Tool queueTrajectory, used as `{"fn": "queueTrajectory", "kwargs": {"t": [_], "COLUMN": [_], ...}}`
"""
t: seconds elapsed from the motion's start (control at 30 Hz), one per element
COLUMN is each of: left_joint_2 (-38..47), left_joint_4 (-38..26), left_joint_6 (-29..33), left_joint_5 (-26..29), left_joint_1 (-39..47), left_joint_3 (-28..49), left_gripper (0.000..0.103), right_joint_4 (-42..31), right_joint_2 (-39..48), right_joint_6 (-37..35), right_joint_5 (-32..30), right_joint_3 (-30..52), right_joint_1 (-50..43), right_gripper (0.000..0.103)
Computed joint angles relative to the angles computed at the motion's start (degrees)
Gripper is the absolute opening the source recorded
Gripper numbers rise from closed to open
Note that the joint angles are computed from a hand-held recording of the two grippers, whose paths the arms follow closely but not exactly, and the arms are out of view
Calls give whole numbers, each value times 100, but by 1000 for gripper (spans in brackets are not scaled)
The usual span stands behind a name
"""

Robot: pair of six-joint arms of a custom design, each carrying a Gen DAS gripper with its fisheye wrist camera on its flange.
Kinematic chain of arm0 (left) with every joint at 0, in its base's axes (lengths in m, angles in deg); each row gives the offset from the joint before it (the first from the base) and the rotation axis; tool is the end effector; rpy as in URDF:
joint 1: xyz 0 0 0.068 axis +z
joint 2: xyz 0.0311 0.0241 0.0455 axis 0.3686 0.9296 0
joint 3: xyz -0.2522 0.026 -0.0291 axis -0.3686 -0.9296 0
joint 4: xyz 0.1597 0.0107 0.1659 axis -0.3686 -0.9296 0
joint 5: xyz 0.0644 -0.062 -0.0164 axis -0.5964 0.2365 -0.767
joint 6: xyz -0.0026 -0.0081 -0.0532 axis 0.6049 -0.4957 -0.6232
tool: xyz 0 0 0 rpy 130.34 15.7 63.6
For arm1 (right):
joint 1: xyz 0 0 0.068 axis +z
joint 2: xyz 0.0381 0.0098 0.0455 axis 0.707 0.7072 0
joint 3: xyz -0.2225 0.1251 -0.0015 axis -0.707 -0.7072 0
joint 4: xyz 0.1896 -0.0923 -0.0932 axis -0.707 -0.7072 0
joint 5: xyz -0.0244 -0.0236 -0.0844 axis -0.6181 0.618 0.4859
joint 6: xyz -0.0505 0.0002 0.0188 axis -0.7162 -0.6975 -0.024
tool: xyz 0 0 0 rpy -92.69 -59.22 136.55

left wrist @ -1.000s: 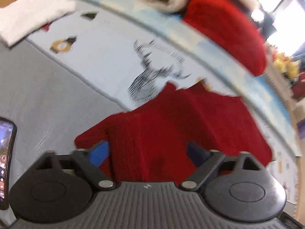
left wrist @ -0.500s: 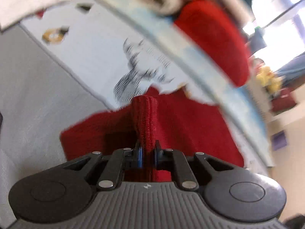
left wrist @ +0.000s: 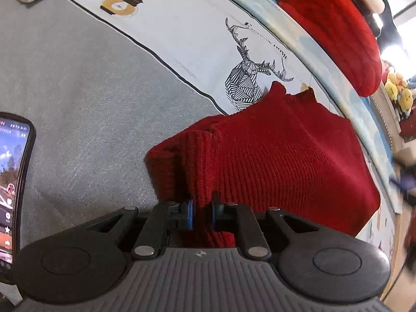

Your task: Fold small clothes

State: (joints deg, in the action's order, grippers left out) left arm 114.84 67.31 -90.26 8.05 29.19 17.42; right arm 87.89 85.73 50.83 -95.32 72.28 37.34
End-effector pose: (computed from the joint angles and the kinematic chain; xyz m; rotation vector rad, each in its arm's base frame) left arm 0.2779 0.0235 0.0819 -0.3098 2.7354 -0.5371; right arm 0.2486 -0.0292 0.1447 0.5187 2.2989 0.2527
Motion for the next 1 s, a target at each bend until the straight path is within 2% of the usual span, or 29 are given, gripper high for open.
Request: {"fn": "queueTrajectory", "kwargs": {"t": [0.07,0.23,0.3,0.4,0.43,0.47,0.5,0.53,0.57,0.63,0.73,0.83,0.9,1.0], "left_joint_2": [59,240,312,324,327,271,149,-1,-181,-655,-1270,-1276,-756,-103], "left_joint_4": [-54,-109,-103,-74,-46,-3,182,339,495,780,1062,1117,966,606], "left_joint_6": [8,-14,-53,-111,-140,-160,-224,-251,-236,-211,-277,-328,-308,-373], "left_joint_5": [-27,-115,-126,-102,-121,-145,-239,-380,-531,-569,-76,-272,-460,-466], "left_joint_1": [-9,-62,-83,-67,-88,-107,-170,-266,-384,-442,-102,-47,-121,-150], "left_joint_3": [62,221,281,280,274,229,83,-57,-204,-561,-1023,-1122,-816,-317], "left_gripper": [14,16,16,16,16,14,13,13,13,13,13,13,13,19], "right_joint_4": [-49,-489,-742,-995,-1186,-1280,-1100,-846,-588,-124,440,988,892,715], "right_joint_2": [1030,3221,3920,4603,4795,4870,4815,4658,4459,3897,2796,1905,1940,2821], "right_joint_6": [-230,-381,-456,-744,-886,-981,-977,-1035,-1262,-1753,-1906,-1903,-1851,-1738], "right_joint_5": [-106,93,304,622,637,481,196,-18,77,153,84,-238,-247,137], "right_joint_3": [1027,3337,4037,4643,4848,4881,4680,4386,4084,3409,2457,1815,2016,2685], "right_joint_1": [-206,-214,-151,-120,-139,-205,-303,-370,-347,-283,-231,-323,-348,-183], "right_gripper": [68,81,82,84,80,70,41,22,11,11,7,7,7,9]}}
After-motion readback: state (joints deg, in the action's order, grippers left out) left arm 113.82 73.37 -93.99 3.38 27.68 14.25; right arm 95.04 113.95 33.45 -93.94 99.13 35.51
